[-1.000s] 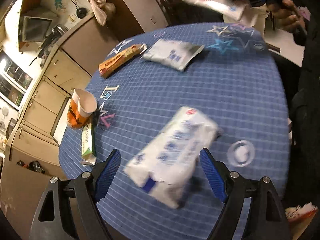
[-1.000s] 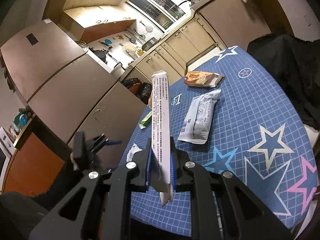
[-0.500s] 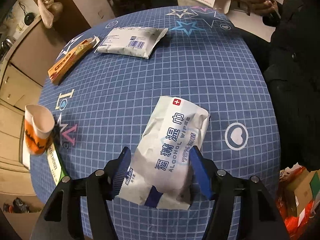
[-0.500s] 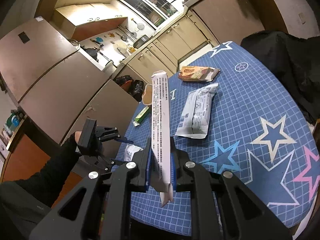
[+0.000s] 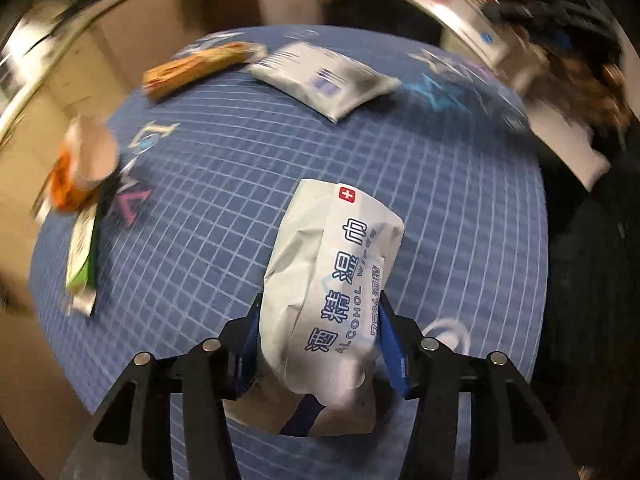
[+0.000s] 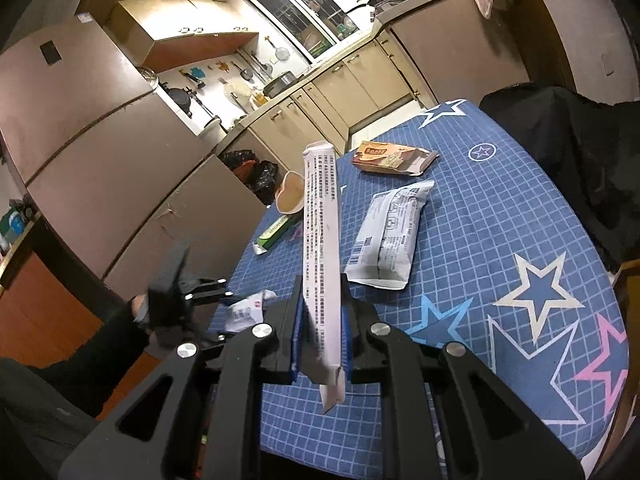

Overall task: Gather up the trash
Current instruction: 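Lift the wipes packet and paper strip with both tools toward the bucket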

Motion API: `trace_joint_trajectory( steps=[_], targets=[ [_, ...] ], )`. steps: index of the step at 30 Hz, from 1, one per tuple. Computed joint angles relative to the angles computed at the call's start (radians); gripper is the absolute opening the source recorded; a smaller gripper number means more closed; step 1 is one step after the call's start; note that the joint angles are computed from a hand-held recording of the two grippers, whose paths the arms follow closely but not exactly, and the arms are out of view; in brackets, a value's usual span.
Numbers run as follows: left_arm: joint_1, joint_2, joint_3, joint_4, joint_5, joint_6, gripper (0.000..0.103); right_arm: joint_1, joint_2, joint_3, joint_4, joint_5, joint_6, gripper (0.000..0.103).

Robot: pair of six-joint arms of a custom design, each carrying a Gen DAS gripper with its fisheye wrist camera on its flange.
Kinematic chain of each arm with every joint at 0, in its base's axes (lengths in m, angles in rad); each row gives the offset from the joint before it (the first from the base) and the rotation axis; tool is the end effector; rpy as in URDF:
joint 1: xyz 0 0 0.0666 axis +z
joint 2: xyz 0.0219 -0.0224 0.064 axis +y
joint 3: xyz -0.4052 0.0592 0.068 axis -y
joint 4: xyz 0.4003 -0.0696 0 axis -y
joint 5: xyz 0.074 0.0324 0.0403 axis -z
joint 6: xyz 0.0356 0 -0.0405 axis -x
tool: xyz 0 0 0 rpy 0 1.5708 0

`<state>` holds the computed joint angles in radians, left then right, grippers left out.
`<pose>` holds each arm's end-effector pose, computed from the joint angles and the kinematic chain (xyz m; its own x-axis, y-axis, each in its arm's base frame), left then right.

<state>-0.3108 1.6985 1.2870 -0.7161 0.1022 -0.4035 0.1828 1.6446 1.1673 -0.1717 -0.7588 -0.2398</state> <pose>0.5268 -0.1734 0.2648 -0.6552 0.6207 -0.4306 0.6558 0.7503 0.0836 0.5410 0.1245 0.2853 -0.7367 0.0391 -0.6751 -0.5106 0.6225 0.5932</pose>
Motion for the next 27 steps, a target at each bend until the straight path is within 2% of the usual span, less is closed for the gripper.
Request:
trace_joint_trajectory(
  steps=[3,7,12,14,18,23,27],
  targets=[
    [-0.050,-0.053,-0.070,0.104,-0.089,0.182,0.052,0.005,0.002,-0.003,-0.007,0.035,0.031,0.014],
    [-0.107,-0.077,-0.089,0.155,-0.254,0.457,0.049,0.011,0.000,-0.017,-0.016,0.080,0.073,0.013],
    [-0.191,-0.086,-0.080,0.207,-0.438,0.664,0.049,0.004,-0.020,-0.042,-0.006,0.101,0.109,0.013],
    [-0.213,-0.068,-0.055,0.209,-0.486,0.708,0.049,0.001,-0.037,-0.057,0.003,0.111,0.126,0.013],
    [-0.273,-0.039,-0.017,0.254,-0.649,0.746,0.048,-0.006,-0.070,-0.087,0.023,0.143,0.158,0.013],
    [-0.314,-0.019,0.025,0.296,-0.744,0.792,0.048,-0.016,-0.109,-0.129,0.050,0.196,0.198,0.013],
    [-0.334,0.005,0.069,0.313,-0.805,0.794,0.048,-0.029,-0.132,-0.150,0.069,0.209,0.201,0.013]
  ],
)
